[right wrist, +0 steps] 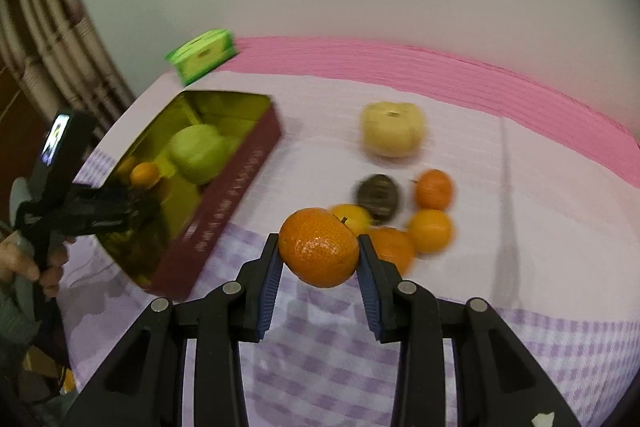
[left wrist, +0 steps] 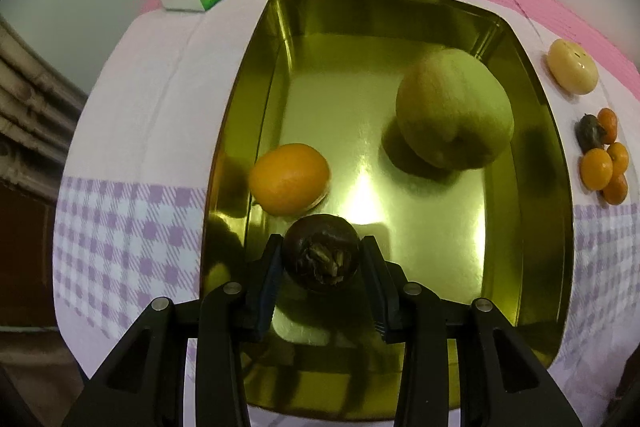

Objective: Organize fruits
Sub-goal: 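Carry the dark fruit into the tin and open the left tool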

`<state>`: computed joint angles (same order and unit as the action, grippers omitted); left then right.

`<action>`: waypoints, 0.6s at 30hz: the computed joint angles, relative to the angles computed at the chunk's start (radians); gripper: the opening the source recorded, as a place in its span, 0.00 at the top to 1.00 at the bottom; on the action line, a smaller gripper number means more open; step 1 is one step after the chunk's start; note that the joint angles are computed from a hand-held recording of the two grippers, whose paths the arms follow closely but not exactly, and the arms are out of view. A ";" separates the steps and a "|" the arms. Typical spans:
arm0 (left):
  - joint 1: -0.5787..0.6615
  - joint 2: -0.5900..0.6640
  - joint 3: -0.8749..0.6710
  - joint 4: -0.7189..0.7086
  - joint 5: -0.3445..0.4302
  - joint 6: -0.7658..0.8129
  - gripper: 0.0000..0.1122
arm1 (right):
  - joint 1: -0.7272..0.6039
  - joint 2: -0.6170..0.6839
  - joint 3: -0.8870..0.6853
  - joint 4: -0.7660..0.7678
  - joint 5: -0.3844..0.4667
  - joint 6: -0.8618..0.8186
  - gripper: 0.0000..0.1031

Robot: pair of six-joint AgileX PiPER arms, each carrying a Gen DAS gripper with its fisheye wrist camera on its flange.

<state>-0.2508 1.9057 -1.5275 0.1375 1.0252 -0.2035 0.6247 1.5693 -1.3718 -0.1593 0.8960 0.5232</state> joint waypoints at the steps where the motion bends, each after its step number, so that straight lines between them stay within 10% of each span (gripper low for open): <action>1: 0.003 0.003 -0.004 -0.002 -0.005 0.008 0.65 | 0.016 0.016 -0.018 -0.002 0.004 0.002 0.67; 10: 0.002 -0.003 -0.011 -0.014 -0.010 0.043 0.62 | 0.103 0.214 -0.252 0.059 0.056 -0.078 0.67; 18: 0.069 -0.154 0.028 -0.095 -0.050 0.090 0.37 | 0.136 0.341 -0.421 0.072 0.116 -0.120 0.67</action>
<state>-0.1819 1.7518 -1.4991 0.0428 0.9752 -0.1140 0.7608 1.9106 -1.7930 -0.0868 1.0120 0.4034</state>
